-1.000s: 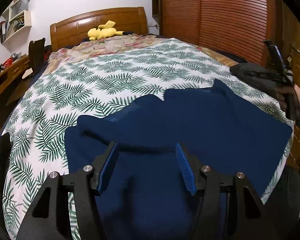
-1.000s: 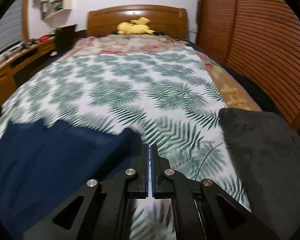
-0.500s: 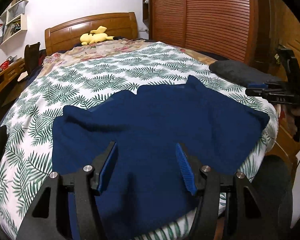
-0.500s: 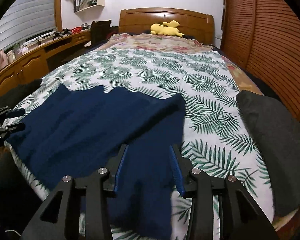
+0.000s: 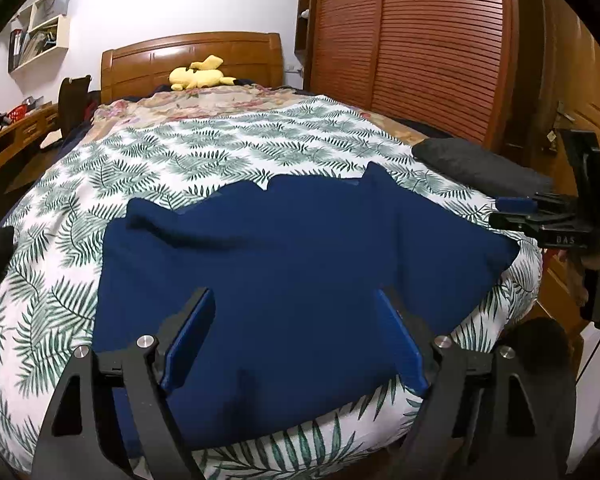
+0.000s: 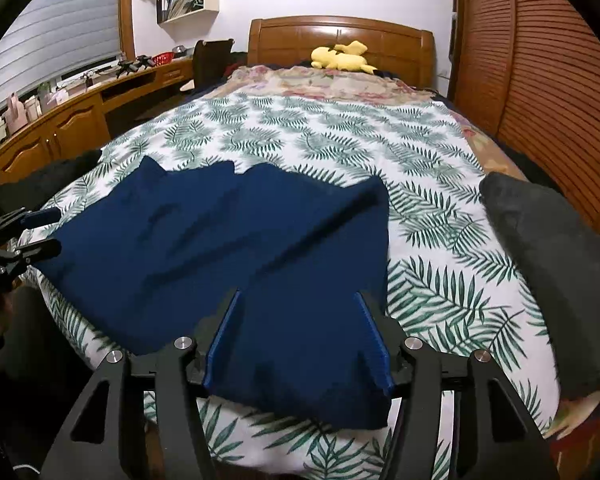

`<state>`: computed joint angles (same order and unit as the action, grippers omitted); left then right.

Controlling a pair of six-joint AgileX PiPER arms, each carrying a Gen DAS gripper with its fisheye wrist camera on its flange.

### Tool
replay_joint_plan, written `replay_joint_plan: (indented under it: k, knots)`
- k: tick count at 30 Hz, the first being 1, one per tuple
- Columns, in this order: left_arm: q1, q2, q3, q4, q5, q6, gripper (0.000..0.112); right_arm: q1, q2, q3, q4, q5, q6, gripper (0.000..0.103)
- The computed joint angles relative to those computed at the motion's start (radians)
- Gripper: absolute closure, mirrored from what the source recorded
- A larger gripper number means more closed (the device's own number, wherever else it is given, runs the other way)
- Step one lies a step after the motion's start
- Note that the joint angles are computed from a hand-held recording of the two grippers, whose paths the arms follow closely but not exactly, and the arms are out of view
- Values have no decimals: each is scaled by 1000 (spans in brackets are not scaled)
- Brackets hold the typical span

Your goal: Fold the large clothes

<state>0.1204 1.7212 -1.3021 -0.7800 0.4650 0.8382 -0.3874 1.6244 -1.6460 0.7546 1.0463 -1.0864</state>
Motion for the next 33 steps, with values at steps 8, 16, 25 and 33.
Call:
replay_joint_plan:
  k: [8,16,25,33]
  knots:
    - [-48,18,-10,124,-19,-102,30,13,38,-30,-81,-8,82,40]
    - [-60,30,-5,192,-23,-148,30,69,85,-34,-184,-30,182,30]
    - [-27,48,18,162,-23,-124,30,100,166,-116,-223,40,282,24]
    - [1,71,27,117,-4,-91,30,82,184,-143,-132,107,207,75]
